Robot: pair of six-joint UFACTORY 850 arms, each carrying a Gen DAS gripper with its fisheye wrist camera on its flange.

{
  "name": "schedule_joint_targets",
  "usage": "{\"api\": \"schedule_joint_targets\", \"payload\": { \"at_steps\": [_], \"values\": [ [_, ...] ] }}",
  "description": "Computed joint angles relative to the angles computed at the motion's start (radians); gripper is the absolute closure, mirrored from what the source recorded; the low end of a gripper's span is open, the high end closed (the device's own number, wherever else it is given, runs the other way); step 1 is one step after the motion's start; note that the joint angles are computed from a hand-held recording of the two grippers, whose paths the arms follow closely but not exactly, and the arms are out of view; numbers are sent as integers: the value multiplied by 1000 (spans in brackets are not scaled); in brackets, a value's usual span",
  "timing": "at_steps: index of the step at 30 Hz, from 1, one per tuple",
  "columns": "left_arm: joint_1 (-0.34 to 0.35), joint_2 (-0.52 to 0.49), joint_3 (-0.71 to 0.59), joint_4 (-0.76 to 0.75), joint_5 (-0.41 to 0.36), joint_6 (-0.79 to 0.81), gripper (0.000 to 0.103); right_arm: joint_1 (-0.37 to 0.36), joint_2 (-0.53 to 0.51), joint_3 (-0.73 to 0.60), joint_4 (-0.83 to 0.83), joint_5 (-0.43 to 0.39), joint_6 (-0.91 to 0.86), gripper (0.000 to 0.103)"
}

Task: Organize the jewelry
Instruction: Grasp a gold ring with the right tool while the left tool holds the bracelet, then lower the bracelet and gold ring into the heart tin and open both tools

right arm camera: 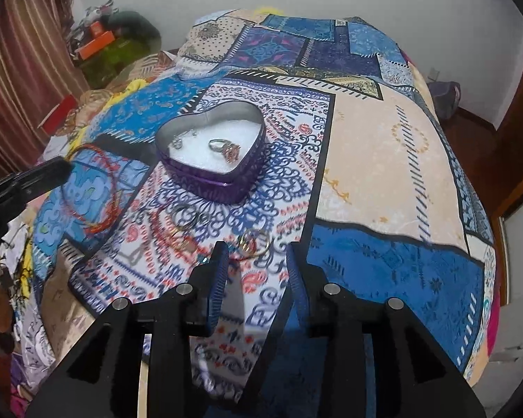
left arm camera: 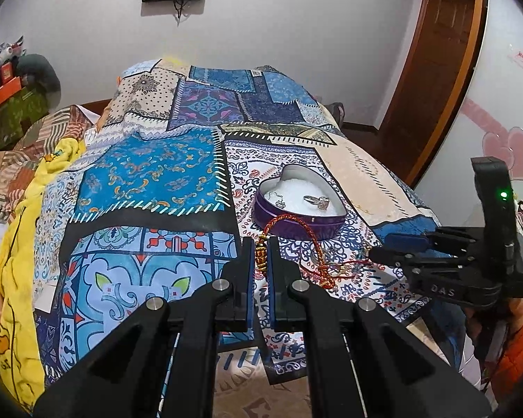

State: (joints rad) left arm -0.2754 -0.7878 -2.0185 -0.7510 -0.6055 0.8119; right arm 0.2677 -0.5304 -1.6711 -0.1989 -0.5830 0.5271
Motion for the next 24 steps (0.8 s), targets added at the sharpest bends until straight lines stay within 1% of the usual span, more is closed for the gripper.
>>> {"api": "schedule_joint_targets", "payload": {
  "at_steps": [5,8,11,13,19,24],
  "values": [
    [0,-15,-17,13,-6,-17,98,-3,-29,-25,-24,-27,-18,72],
    [-1,-26,-31,20,-15,-27,98,-6,-22,-12,-20,-12,-42,73],
    [-2,-33,-40,18,-23,-28,98,-13,-16,-2,8,5,-74,82],
    [-4,-38,-48,16,-27,-29,98,-16,-11,7,23,16,-84,83],
    [-8,-36,-53,9,-23,-18,98,-7,4,22,-46,25,-17,84],
    [-8,-37,-69,-12,-27,-5,98,0,41,43,-121,48,57,83]
  ]
}}
